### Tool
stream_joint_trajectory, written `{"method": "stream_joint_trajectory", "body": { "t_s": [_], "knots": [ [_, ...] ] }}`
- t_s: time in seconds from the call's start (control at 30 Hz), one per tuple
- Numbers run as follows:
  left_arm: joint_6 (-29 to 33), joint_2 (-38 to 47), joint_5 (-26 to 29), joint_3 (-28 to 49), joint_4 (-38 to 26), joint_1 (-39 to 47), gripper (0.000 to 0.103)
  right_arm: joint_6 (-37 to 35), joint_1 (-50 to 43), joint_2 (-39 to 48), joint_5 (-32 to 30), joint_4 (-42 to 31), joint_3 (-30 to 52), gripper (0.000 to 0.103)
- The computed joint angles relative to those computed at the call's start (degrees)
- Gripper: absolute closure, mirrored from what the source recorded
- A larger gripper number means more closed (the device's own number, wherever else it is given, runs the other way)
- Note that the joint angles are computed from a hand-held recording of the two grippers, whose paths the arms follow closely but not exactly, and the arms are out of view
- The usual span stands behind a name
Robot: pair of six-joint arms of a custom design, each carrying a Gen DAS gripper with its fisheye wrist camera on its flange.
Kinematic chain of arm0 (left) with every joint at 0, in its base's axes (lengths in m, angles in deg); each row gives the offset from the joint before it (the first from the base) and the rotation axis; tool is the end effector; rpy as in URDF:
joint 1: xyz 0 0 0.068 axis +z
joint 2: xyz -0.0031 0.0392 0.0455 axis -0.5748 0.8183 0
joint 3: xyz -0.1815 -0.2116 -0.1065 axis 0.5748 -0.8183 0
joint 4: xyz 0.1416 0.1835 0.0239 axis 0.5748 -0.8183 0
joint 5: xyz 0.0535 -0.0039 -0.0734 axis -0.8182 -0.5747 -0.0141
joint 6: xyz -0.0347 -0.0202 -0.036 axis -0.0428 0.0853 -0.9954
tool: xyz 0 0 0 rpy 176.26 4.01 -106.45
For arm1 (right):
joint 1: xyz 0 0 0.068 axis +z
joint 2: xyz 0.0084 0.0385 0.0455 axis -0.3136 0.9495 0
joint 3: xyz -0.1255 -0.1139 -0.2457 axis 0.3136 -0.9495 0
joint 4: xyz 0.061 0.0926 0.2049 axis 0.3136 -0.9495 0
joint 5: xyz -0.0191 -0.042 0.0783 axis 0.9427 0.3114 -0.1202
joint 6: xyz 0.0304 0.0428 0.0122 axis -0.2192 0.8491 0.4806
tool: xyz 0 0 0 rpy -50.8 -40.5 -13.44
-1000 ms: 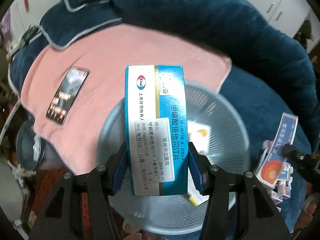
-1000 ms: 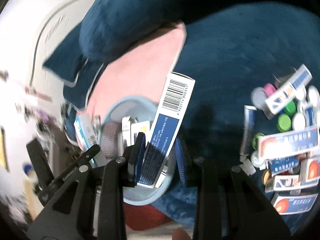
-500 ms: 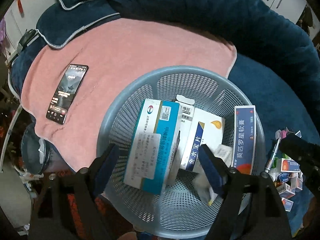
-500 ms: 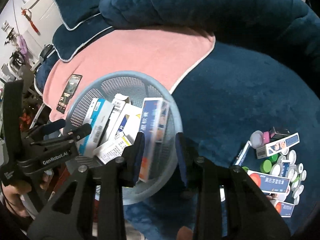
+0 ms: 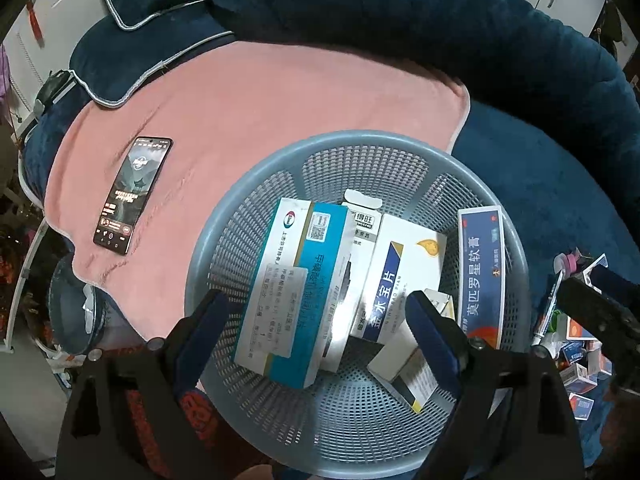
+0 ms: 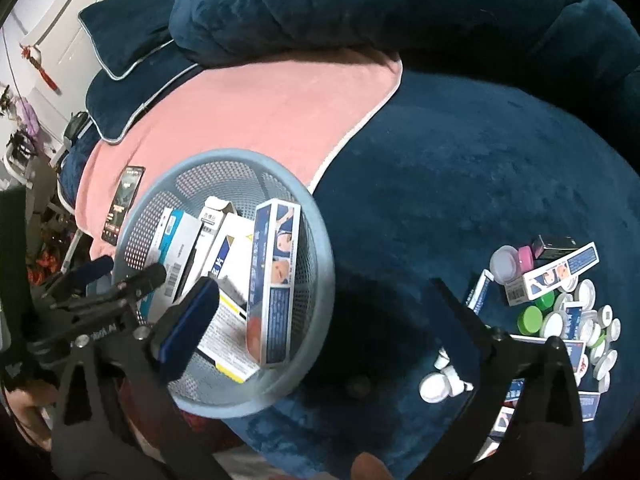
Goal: Organize objects
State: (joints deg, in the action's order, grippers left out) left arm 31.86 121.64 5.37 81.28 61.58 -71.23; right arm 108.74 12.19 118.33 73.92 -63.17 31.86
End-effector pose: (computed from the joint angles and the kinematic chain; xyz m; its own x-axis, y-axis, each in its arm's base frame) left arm 0.2392 -0.1748 0.1727 -0.8122 0.4488 -0.3726 0.4982 0.8660 -0.0430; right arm 0.1163 0.0593 0.1926 -0.8091 0.4283 -0.4025 0.3811 0.9036 0.1955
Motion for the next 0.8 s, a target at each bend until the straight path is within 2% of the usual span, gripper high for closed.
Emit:
{"method": "stream_joint_trajectory", "body": {
  "t_s": [0.1,0.13,0.23,0.37,0.47,0.53,0.6,0.63,0.7,0.8],
  "knots": [
    [-0.6,-0.39,0.02,-0.01,-0.3,0.18,0.012,-0.77,-1.17,1.71,-1.2,4.54,-1.18,0.001],
    [-0.85,-0.73,-0.06,-0.23,-0.12,0.38,0.012,-1.58,-2.58,1.1,-3.33,7.13,-2.12,0.001],
    [-1.42,-1.6,-0.7,-1.19,0.49,1.72,0.012,-2.86,-9.44,-1.93,-16.61,19.34,-6.91,0.001],
    [-2.46,-2.87,-1.37,-2.94,1.3,4.73,0.012,-0.87,-14.0,-0.54,-26.68,32.48,-11.94,0.001],
    [-2.7,-3.32,-1.21,-4.1,1.9,6.33,0.012,1.82,-16.2,5.82,-31.19,44.67,-16.08,0.001],
    [-2.29,-3.09,-1.78,-4.55,2.09,6.23,0.012,3.87,-16.43,13.62,-33.74,55.99,-19.19,0.001],
    [-1.99,-2.7,-1.89,-4.75,2.31,5.95,0.012,5.98,-15.34,19.9,-35.09,63.99,-20.89,0.0],
    [-1.87,-2.58,-1.91,-4.69,2.37,5.84,0.012,6.85,-13.78,22.1,-33.86,65.37,-20.91,0.0],
    [-1.63,-2.54,-1.96,-4.81,2.61,5.37,0.012,5.8,-12.55,22.82,-32.44,63.07,-19.72,0.0],
    [-1.57,-2.56,-1.62,-4.9,2.64,4.86,0.012,4.79,-11.74,16.8,-31.13,55.45,-17.67,0.0]
  ]
}}
